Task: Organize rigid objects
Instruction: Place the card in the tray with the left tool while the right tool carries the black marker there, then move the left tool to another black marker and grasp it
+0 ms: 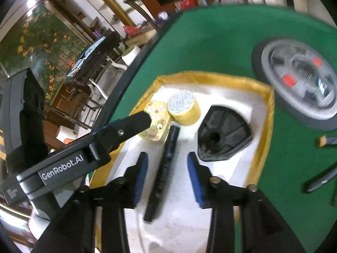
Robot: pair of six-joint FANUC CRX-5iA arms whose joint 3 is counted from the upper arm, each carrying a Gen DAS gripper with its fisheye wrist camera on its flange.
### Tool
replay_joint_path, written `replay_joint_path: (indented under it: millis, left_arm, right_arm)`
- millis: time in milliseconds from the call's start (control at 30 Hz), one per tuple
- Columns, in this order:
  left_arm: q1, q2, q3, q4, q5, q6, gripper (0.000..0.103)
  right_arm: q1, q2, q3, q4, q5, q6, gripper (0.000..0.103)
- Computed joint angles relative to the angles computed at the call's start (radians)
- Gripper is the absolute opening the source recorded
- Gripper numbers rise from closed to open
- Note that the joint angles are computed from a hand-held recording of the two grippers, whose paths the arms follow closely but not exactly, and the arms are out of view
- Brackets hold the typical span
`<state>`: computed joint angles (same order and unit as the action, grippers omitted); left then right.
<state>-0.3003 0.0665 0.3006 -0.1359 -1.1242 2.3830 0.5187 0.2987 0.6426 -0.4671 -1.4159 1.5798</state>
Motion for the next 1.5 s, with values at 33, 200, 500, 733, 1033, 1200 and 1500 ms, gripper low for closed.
replay_joint_path:
  millis: [33,200,500,733,1033,1200,1500]
  left_arm:
    - [-0.013,-0.009,0.003,-0.014,0.003,0.012,0.072]
    - [-0.100,-0.028,0.050,-0.099,-0.008,0.092,0.076]
    - [-0.283,0.076,0.233,-0.197,-0.109,0.191,0.077]
    - [-0.400,0.215,0.438,-0.288,-0.277,0.250,0.077]
    - [-0.405,0.407,0.671,-0.232,-0.338,0.247,0.077]
    - [-0.371,0.519,0.782,-0.127,-0.345,0.164,0.077]
    - [-0.289,0.677,0.938,0.031,-0.337,-0.067,0.077]
  right_arm:
    - [0.004,-0.017,-0.014,0.010,0.017,0.012,0.045]
    - [-0.052,-0.126,-0.100,0.000,0.092,0.076,0.056]
    - [-0.208,-0.286,-0.307,0.151,0.360,0.046,0.093]
    - [-0.461,-0.221,-0.292,0.061,0.475,0.081,0.093]
    - [-0.654,-0.071,-0.154,-0.151,0.387,0.109,0.093]
    - [-0.661,-0.130,-0.222,-0.173,0.469,0.180,0.093]
    - [-0.610,-0.125,-0.260,-0.003,0.555,0.063,0.093]
